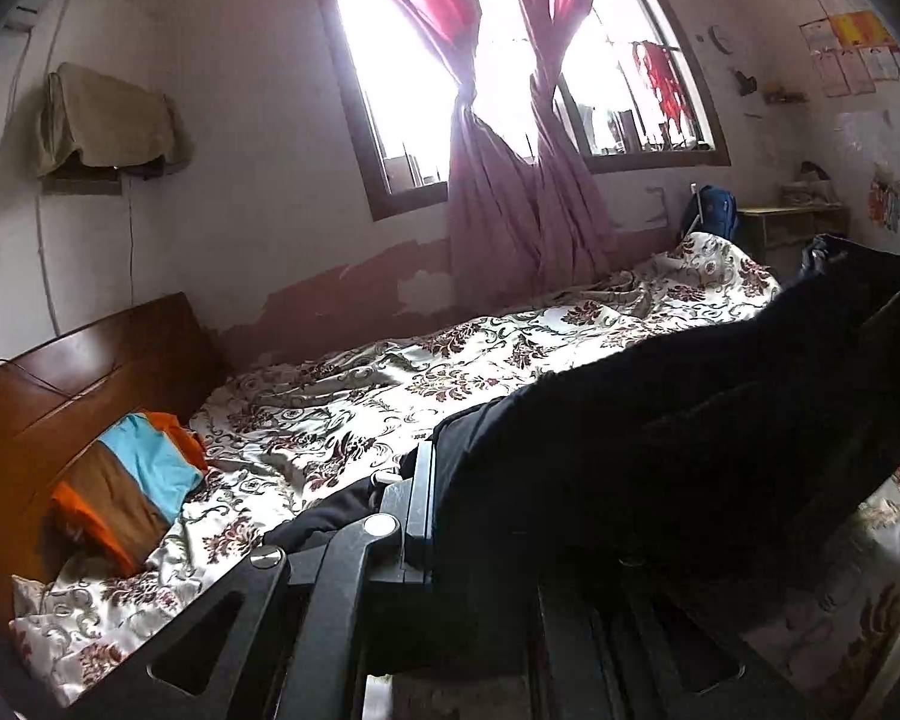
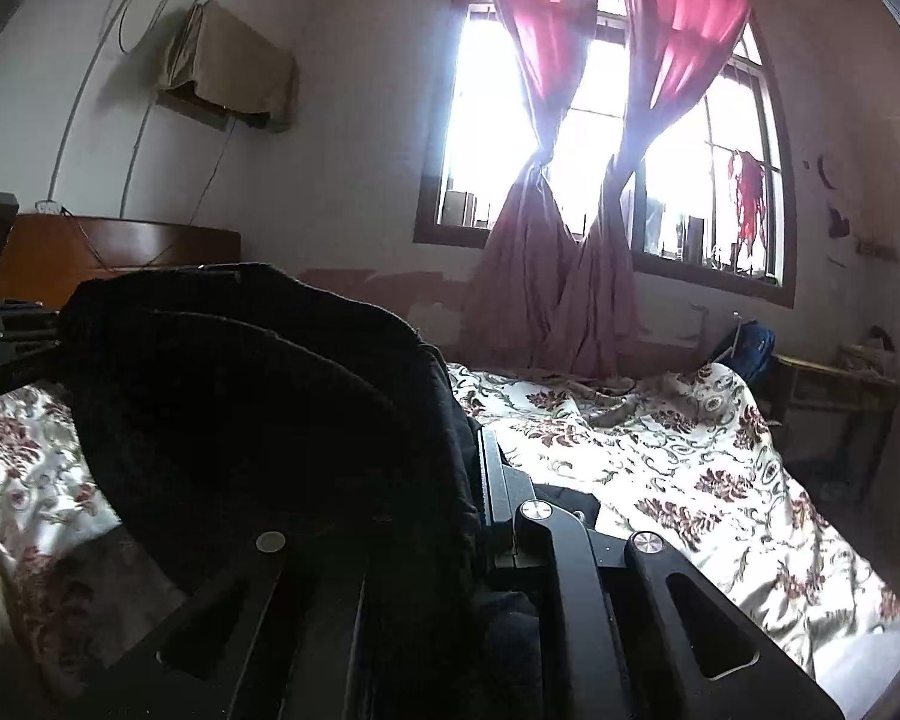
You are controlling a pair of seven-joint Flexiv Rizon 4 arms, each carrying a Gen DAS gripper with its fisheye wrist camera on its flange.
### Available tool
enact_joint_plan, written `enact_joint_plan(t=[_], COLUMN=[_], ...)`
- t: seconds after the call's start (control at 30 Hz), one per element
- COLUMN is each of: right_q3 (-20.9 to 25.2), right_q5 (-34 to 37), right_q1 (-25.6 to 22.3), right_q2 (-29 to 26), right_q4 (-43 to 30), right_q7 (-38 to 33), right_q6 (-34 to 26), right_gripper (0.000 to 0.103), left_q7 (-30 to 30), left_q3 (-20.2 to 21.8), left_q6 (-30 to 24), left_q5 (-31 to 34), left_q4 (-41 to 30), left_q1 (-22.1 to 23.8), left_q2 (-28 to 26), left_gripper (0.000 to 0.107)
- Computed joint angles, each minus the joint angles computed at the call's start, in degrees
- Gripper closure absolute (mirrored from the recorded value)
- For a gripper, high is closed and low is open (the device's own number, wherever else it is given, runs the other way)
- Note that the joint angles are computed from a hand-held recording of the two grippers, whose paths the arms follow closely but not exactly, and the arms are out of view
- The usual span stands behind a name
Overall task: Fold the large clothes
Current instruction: 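Lift the held jacket edge with both grippers and fold it over the rest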
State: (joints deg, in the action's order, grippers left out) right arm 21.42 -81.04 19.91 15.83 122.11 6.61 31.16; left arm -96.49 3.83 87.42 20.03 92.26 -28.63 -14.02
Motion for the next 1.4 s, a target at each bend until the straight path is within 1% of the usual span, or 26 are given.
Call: enact_joint_plan(t=[0.1, 0.23, 0.33, 0.43, 0.6, 0.83, 1.0, 1.1, 1.2, 1.33, 1.37, 1.4], right_q3=[-3.0, -6.1, -8.0, -9.2, -12.0, -14.6, -15.8, -16.4, -16.7, -16.9, -16.8, -16.8], right_q5=[-1.6, -2.3, -2.9, -3.6, -3.0, 0.9, 4.7, 6.1, 6.2, 6.5, 6.6, 6.7], right_q1=[-1.6, -3.7, -5.4, -6.4, -7.8, -7.9, -7.4, -7.3, -7.2, -6.8, -6.6, -6.4], right_q2=[-1.8, -4.3, -6.6, -8.7, -13.2, -19.0, -21.4, -22.2, -22.6, -22.8, -22.8, -22.7], right_q4=[-1.1, -2.7, -3.5, -4.6, -7.5, -11.3, -12.7, -12.8, -12.6, -12.6, -12.7, -12.6], right_q7=[-0.8, -0.5, -0.5, -0.9, -1.9, -6.3, -8.5, -8.9, -8.1, -8.5, -8.6, -8.6], right_q6=[3.3, 8.4, 11.7, 12.9, 15.9, 17.2, 17.8, 18.3, 18.6, 17.8, 17.4, 17.0], right_gripper=[0.094, 0.094, 0.094, 0.094, 0.094, 0.094, 0.093, 0.092, 0.092, 0.088, 0.087, 0.087], left_q7=[-0.1, 2.2, 2.6, 2.6, 4.9, 7.9, 9.4, 9.8, 10.0, 10.4, 10.4, 10.6], left_q3=[-0.2, -1.5, -0.7, 0.5, -0.2, -0.7, -1.4, -1.1, -0.9, -0.9, -0.7, -0.4], left_q6=[-2.2, -5.1, -7.9, -10.1, -15.3, -24.3, -34.6, -40.4, -43.1, -44.5, -45.4, -47.1], left_q5=[-1.0, -4.7, -6.4, -7.0, -9.8, -12.9, -15.5, -16.1, -16.1, -16.2, -16.1, -16.3], left_q4=[-5.1, -12.1, -17.9, -23.1, -32.5, -47.9, -62.9, -71.5, -76.1, -78.5, -79.8, -82.9], left_q1=[-0.2, 0.3, -0.7, -1.8, -1.3, -0.9, -0.5, -0.7, -0.9, -0.8, -0.9, -0.9], left_q2=[-3.9, -9.3, -14.0, -18.3, -25.1, -35.6, -44.3, -49.1, -51.7, -53.1, -53.6, -55.2], left_gripper=[0.1, 0.1, 0.1, 0.1, 0.1, 0.1, 0.1, 0.099, 0.097, 0.097, 0.096, 0.096])
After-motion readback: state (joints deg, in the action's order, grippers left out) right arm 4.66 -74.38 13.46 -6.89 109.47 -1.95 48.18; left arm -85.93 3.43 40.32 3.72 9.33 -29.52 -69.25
